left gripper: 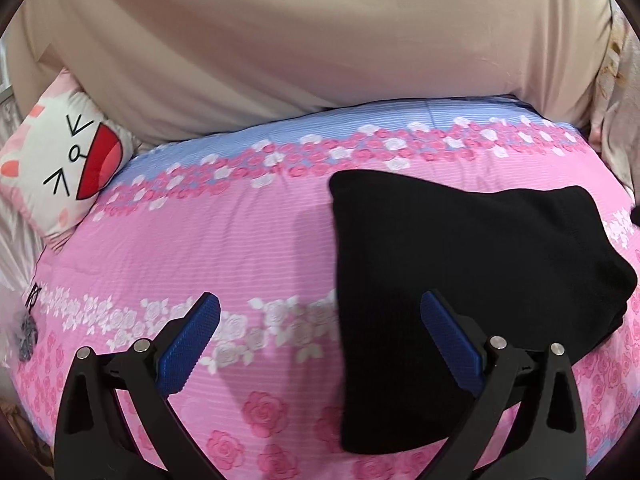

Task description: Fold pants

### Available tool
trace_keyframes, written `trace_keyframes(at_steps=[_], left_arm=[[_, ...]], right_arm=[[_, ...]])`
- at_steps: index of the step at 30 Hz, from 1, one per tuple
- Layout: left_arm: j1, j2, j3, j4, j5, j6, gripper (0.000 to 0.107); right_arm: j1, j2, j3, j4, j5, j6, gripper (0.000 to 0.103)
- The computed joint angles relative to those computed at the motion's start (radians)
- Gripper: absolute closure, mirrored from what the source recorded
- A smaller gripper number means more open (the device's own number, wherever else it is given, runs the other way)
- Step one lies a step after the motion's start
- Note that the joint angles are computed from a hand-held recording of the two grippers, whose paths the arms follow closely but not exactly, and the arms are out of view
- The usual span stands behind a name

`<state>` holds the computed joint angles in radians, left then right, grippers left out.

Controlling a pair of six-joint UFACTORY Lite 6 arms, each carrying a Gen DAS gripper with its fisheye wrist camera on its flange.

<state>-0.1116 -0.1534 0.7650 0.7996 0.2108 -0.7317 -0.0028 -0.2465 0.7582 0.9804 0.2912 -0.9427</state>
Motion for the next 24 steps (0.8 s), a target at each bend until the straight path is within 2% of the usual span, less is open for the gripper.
trace_keyframes(at_steps=[2,4,8,9,10,12,13,15,16,18,20,22,24], left_arm=[[-0.033,0.027,0.021,0.051,0.023,-0.067,0.009],[-0.049,0.049,0.036,0.043,0.03,-0.07,0.009],[-0.057,0.08,0.047,0.047,0.039,-0.077,0.009],[-0.056,0.083,0.046,0.049,0.037,-0.078,0.009],[-0.053,0.089,0.046,0.054,0.036,-0.08,0.009],[-0.046,0.103,0.048,0.065,0.031,-0.087,0.009],[-0.039,0.115,0.05,0.062,0.024,-0.083,0.009],[-0.027,0.13,0.055,0.024,0.011,-0.045,0.009],[-0.022,0.139,0.06,0.015,0.007,-0.038,0.009],[-0.018,0.145,0.064,0.006,0.002,-0.028,0.009],[-0.019,0.154,0.069,0.005,0.001,-0.03,0.009],[-0.02,0.16,0.072,0.004,0.002,-0.03,0.009],[-0.022,0.155,0.067,0.018,0.0,-0.04,0.009]], right_arm=[[0.053,0.102,0.08,0.045,0.029,-0.033,0.07],[0.122,0.225,0.161,0.051,0.0,-0.045,0.071],[0.125,0.468,0.315,-0.055,-0.024,0.091,0.072],[0.103,0.513,0.342,-0.056,-0.036,0.111,0.076],[0.081,0.546,0.365,-0.025,-0.024,0.091,0.088],[0.029,0.591,0.386,0.084,0.022,-0.013,0.098],[0.016,0.581,0.379,0.093,0.045,-0.013,0.098],[0.051,0.521,0.353,0.025,0.019,0.08,0.096],[0.073,0.483,0.339,0.015,0.008,0.091,0.088],[0.132,0.433,0.341,-0.08,-0.007,0.178,0.087],[0.18,0.492,0.407,-0.284,-0.047,0.352,0.087],[0.155,0.609,0.477,-0.432,-0.077,0.485,0.088],[0.099,0.699,0.548,-0.412,-0.033,0.496,0.103]])
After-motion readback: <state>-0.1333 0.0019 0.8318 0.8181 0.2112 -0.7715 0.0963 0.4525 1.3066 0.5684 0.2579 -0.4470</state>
